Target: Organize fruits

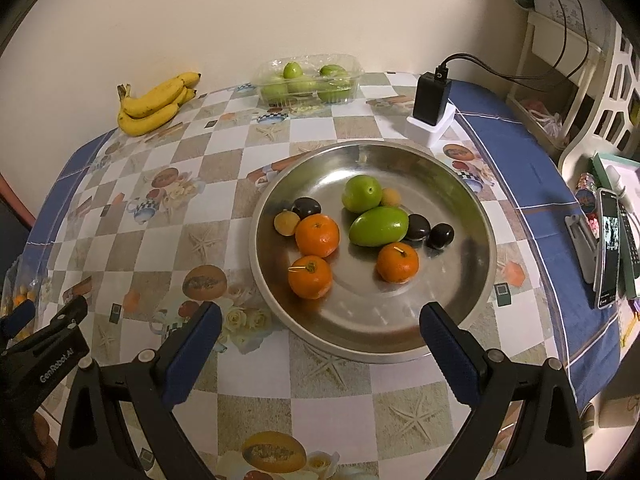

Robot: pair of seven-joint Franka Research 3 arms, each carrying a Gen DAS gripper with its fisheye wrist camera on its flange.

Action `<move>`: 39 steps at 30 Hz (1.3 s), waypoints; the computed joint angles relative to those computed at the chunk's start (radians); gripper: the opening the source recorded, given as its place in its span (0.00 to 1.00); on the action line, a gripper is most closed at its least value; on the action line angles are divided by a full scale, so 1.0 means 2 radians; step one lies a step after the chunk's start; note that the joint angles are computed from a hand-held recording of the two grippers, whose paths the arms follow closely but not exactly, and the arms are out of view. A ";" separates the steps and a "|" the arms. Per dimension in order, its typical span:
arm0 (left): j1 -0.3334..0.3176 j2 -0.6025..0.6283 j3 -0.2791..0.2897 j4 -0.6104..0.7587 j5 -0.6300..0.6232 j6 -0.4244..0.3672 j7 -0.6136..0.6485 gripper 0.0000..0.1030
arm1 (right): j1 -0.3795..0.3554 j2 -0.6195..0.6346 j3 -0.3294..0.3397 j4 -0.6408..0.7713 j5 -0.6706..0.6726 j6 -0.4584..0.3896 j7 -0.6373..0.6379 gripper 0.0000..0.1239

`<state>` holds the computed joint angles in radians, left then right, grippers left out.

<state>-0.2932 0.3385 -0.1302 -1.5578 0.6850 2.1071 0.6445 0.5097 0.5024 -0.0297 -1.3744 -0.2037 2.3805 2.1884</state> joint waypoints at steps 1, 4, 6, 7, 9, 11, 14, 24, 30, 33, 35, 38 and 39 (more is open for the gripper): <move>0.000 -0.002 0.000 -0.002 0.001 0.001 -0.001 0.82 | 0.001 -0.001 0.000 -0.002 0.000 0.001 0.002 0.80; 0.000 -0.007 0.000 -0.008 0.006 0.008 -0.002 0.82 | 0.001 -0.006 0.000 -0.008 -0.002 0.004 0.004 0.80; 0.000 -0.009 0.000 -0.010 0.009 0.012 -0.003 0.82 | 0.001 -0.007 -0.001 -0.010 -0.003 0.005 0.006 0.80; 0.000 -0.010 0.000 -0.011 0.011 0.013 -0.004 0.82 | 0.001 -0.007 0.000 -0.009 -0.002 0.004 0.005 0.80; 0.000 -0.010 -0.001 -0.011 0.011 0.014 -0.003 0.82 | 0.000 -0.007 0.001 -0.007 0.000 0.001 0.005 0.80; 0.000 -0.010 -0.001 -0.010 0.011 0.013 -0.004 0.82 | -0.001 -0.007 0.002 -0.008 0.002 0.000 0.006 0.80; 0.001 -0.011 -0.002 -0.012 0.011 0.016 -0.002 0.82 | -0.003 -0.005 0.004 -0.006 0.007 -0.003 0.004 0.80; 0.002 -0.010 -0.002 -0.012 0.008 0.021 0.006 0.82 | -0.005 0.002 0.006 0.003 0.018 -0.014 -0.003 0.80; 0.001 -0.010 -0.002 -0.012 0.007 0.021 0.008 0.82 | -0.006 0.002 0.006 0.003 0.023 -0.015 -0.003 0.80; 0.002 -0.009 -0.002 -0.011 0.006 0.022 0.010 0.82 | -0.006 0.002 0.006 0.003 0.024 -0.015 -0.003 0.80; 0.002 -0.009 -0.002 -0.011 0.005 0.022 0.010 0.82 | -0.007 0.002 0.006 0.003 0.025 -0.015 -0.004 0.80; 0.002 -0.009 -0.002 -0.011 0.005 0.022 0.011 0.82 | -0.007 0.003 0.006 0.003 0.026 -0.016 -0.004 0.80; 0.002 -0.009 -0.002 -0.012 0.004 0.023 0.011 0.82 | -0.007 0.003 0.006 0.003 0.027 -0.016 -0.005 0.80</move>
<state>-0.2887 0.3200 -0.1336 -1.5812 0.6931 2.1532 0.6670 0.4950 0.5078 -0.0169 -1.3682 -0.1501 2.3479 2.1788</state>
